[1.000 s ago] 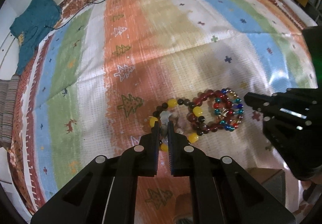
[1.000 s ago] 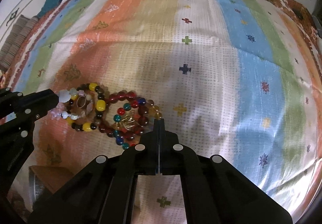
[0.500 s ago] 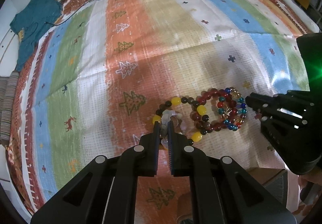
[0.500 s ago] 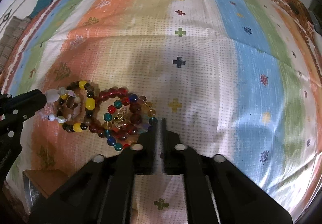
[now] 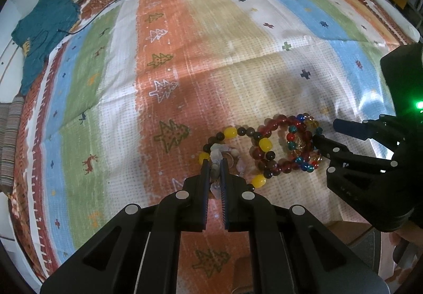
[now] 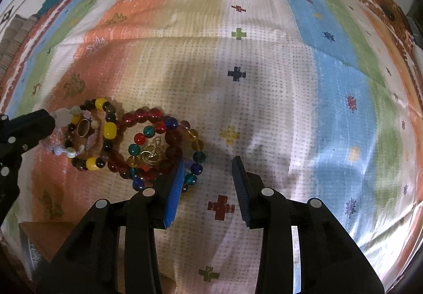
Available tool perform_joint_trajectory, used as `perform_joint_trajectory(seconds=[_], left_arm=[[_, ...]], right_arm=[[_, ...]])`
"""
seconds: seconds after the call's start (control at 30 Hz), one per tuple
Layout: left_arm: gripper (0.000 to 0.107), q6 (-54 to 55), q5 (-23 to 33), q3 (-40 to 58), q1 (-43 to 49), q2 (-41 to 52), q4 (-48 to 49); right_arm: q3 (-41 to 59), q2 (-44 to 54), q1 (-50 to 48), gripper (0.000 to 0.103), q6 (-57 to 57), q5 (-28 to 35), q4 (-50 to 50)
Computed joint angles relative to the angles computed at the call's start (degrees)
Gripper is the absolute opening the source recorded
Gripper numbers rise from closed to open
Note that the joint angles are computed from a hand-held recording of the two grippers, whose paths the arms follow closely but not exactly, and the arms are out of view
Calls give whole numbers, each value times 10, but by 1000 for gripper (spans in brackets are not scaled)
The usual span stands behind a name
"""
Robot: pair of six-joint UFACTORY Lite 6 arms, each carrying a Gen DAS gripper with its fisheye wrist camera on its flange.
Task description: Organize jewelry
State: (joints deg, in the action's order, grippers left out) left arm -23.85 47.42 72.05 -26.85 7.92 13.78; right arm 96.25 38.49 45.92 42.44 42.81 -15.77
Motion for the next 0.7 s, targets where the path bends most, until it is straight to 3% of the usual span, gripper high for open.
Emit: perform_joint_trajectory(seconds=[0.13, 0.23, 0.7], left_arm=[[7, 2, 3, 5, -1, 2, -2], [7, 1, 3, 5, -3, -1, -2], [7, -10, 12, -7, -16, -30, 3]], right_arm=[[14, 18, 12, 35, 13, 9, -34], [13, 15, 9, 12, 15, 9, -35], [-25, -41, 15, 10, 21, -10, -29]])
